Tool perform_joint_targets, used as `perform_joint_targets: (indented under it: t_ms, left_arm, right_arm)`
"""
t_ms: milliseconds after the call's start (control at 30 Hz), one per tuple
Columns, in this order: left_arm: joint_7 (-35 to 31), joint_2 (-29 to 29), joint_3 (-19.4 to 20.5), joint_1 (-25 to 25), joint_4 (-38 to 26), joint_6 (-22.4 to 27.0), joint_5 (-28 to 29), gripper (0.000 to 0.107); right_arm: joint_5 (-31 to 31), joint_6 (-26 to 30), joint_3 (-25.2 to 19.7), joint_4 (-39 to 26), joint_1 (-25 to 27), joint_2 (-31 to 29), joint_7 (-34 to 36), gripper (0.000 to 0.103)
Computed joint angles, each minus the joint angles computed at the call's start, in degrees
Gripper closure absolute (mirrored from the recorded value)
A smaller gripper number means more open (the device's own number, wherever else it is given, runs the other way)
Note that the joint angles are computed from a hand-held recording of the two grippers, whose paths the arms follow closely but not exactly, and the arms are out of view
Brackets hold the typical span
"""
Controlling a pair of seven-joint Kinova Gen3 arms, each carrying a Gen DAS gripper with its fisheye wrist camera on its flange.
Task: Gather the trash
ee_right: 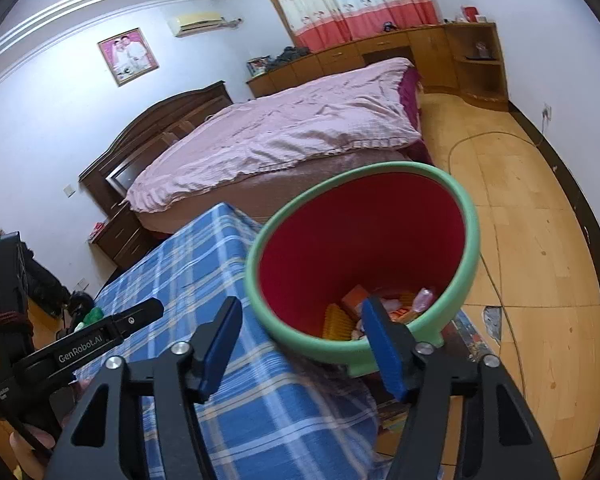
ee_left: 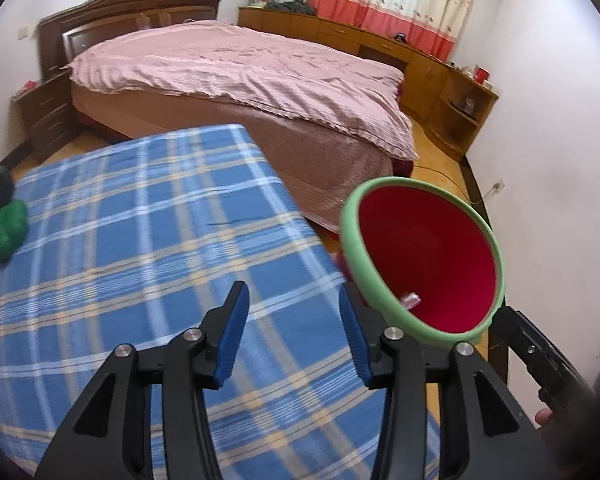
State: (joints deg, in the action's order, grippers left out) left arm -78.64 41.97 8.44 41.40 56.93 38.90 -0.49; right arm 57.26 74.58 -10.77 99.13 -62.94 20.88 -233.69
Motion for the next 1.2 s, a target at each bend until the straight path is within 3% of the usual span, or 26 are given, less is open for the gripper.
perform_joint_targets:
  t_ms: [200, 567, 733, 1200]
  left_arm:
    - [4.1, -5.5, -2.9, -0.1, 9.0, -5.3, -1.9, 0.056]
    - [17.8, -14.7, -9.3, 3.4, 23.2, -12.4, -12.9, 0.056]
    - [25.3, -17.1, -12.0, 5.8, 27.0, -12.9, -18.6, 0.056]
    - [39.3, -19.9, -12.1, 6.7, 33.1, -12.5, -30.5, 0.056]
  right_arm:
    - [0.8, 1.3, 0.3, -4.1, -1.6, 2.0, 3.6, 0.028]
    - [1.8, 3.3, 2.6, -13.0, -5.9, 6.5, 11.1, 0.019]
    - [1.8, 4.1, 3.8, -15.8, -7.8, 8.1, 13.3, 0.018]
    - [0.4, 5.6, 6.2, -20.6, -11.0, 11.4, 15.5, 0.015]
